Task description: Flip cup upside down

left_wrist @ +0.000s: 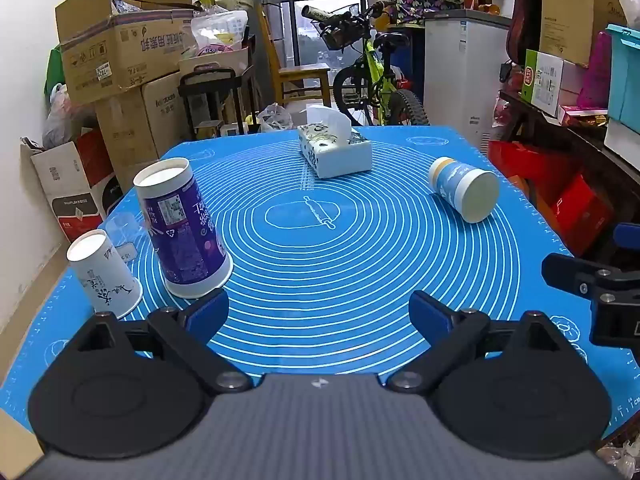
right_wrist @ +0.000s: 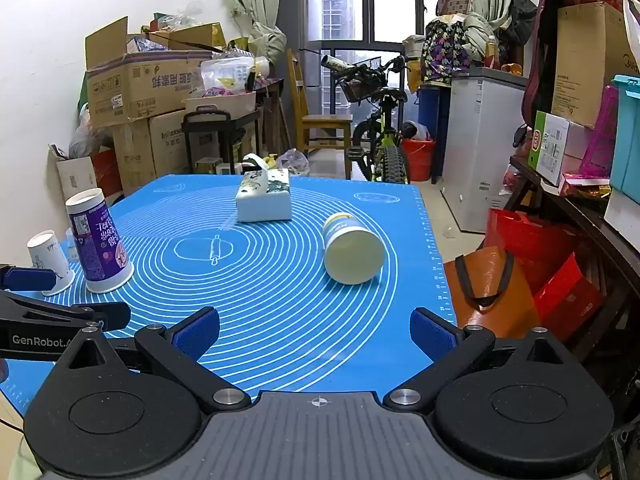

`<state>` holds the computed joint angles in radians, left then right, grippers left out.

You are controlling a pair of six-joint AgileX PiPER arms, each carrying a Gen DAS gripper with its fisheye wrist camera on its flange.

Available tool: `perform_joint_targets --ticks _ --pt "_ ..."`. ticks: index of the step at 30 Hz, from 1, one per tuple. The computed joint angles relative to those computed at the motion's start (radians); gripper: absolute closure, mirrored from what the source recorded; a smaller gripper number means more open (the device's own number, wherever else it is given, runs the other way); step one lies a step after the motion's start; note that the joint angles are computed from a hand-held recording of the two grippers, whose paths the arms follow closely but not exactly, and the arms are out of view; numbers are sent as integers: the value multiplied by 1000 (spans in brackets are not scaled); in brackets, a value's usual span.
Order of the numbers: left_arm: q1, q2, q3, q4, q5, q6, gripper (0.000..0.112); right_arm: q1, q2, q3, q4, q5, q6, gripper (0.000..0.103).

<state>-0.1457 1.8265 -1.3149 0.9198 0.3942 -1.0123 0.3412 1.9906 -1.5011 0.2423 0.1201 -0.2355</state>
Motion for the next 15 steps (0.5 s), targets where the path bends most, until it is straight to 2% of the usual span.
perform_joint_targets --ticks 15 --pt "-9 0 -5 4 5 -6 16 -1 1 -1 1 2 -3 2"
